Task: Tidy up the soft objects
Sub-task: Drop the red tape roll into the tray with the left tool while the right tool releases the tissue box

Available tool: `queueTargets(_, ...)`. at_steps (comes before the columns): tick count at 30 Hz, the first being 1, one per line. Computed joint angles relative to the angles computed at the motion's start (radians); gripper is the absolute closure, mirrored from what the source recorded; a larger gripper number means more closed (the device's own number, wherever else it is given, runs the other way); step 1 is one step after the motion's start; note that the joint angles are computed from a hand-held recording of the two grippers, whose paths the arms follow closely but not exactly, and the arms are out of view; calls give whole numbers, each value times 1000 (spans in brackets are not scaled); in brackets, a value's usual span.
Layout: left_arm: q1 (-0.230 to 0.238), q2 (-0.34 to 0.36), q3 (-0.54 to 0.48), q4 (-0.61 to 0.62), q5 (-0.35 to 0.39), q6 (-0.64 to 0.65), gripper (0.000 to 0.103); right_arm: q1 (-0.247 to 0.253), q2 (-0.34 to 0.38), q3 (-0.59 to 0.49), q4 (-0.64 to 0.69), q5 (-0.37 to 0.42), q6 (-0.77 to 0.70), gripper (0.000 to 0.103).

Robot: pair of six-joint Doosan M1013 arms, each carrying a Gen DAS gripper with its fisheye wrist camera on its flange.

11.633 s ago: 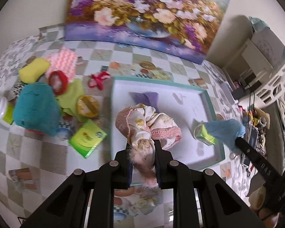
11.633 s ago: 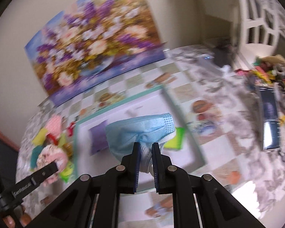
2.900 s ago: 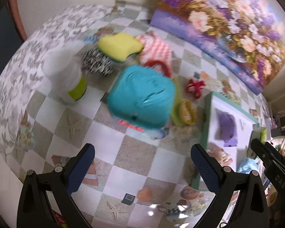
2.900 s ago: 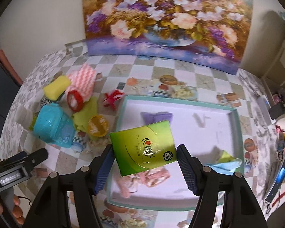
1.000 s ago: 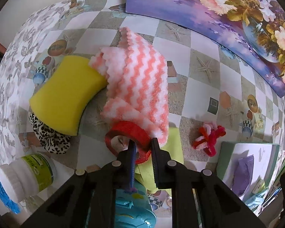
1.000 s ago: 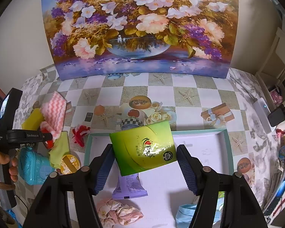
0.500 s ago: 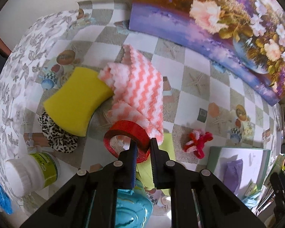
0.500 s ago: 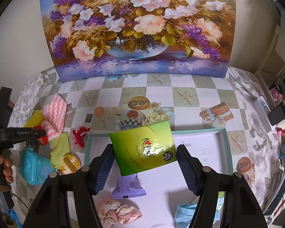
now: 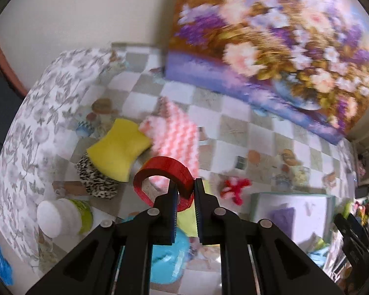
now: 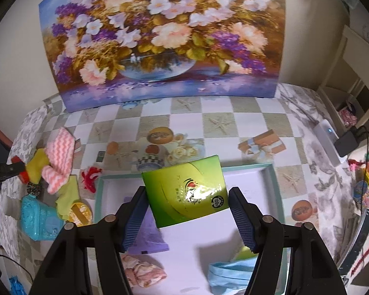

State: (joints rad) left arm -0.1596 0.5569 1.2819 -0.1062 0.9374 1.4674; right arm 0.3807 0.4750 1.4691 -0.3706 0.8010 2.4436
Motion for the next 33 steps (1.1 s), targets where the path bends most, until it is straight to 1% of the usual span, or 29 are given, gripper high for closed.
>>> queueTargets(3, -23, -30, 35, -56, -36, 70, 90, -4, -4, 6, -17, 16, 16, 34)
queueTargets(8, -69, -45, 75, -126, -44, 162, 90, -15, 0, 13, -32, 68, 25, 34)
queueTargets(13, -127, -27, 108, -90, -32, 162, 90, -31, -1, 32, -22, 98, 21, 34)
queueTargets(15, -150, -16, 116, -58, -22, 149, 90, -36, -1, 38, -15, 102, 15, 34)
queueTargets(18, -174, -6, 121, -44, -11, 161, 90, -43, 3, 44, 8, 102, -4, 34)
queueTargets(23, -194, -1, 138, -47, -14, 182, 90, -52, 14, 48, 38, 111, -29, 34)
queueTargets(28, -195, 15, 135, -69, -7, 175, 90, -56, 21, 47, 47, 122, -39, 34)
queueTargets(33, -201, 27, 134, -105, 3, 202, 90, -56, 29, 42, 51, 137, -50, 34)
